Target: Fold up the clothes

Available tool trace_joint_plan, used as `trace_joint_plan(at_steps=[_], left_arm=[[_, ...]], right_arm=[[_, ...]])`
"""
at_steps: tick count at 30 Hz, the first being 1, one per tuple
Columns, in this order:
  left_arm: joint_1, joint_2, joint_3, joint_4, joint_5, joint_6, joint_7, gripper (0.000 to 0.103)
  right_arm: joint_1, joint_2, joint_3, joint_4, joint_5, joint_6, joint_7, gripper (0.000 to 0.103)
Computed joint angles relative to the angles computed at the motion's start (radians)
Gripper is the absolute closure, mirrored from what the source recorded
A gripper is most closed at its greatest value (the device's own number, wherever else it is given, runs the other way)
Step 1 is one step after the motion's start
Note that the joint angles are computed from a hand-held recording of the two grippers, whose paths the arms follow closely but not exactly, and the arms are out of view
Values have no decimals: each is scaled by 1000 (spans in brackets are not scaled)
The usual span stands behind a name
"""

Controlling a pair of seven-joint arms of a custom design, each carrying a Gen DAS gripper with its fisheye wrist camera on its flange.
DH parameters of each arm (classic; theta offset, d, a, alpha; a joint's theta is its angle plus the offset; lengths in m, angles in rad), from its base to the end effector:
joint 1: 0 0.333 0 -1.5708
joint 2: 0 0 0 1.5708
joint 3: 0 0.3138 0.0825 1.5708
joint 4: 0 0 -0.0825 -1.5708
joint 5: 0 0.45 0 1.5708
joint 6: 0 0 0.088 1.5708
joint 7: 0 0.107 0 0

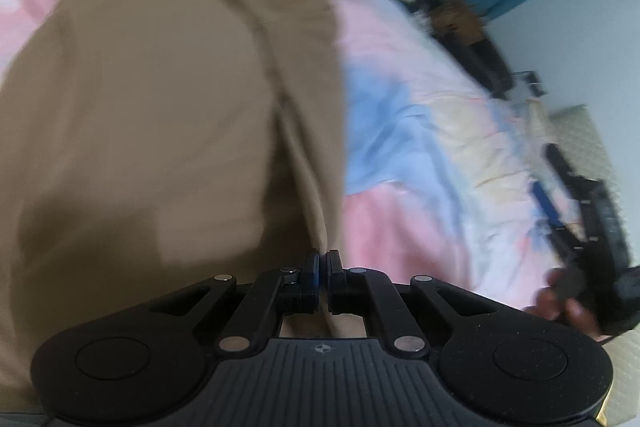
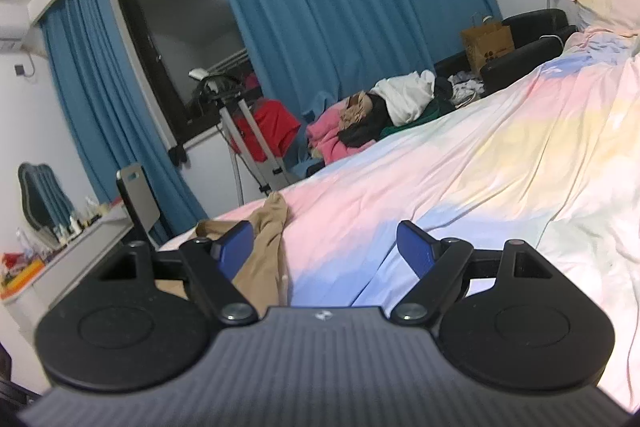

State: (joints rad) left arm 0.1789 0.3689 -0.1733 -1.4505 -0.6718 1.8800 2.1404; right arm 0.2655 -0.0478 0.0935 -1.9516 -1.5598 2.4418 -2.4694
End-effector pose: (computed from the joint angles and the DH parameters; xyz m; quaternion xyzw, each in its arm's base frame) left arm 0.7447 -0.0246 0.4859 0.5342 -0.7706 0.3185 0.1388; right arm 0.6094 0.2279 0.5358 -0.2871 0.7380 -0.4129 0.4500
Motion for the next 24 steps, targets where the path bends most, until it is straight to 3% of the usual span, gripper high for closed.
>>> trace_joint_plan(at_steps=[5,9,11,13,17,19,24], left_arm=[[-32,67,24,42,166,44,-23,100],[-8,81,2,48,148,48,1,99],[5,73,-7,40,124,55,33,91],[15,59,-13,23,97,72,70,66],[34,37,-23,5,11,126,147,46],[32,53,-21,34,-13,145,129,28],[5,184,-22,239,2,178,-60,25]], right_arm=[[10,48,-6,52,83,51,-157,23],[26,98,-18,105,180,116,-324,23],[38,125,-23,137,215,138,-396,23],[50,161,-32,186,268,165,-468,23],[75,265,-71,354,350,228,-550,23],[87,322,-95,446,378,252,-561,23],[130,450,-192,606,379,279,-433,24]])
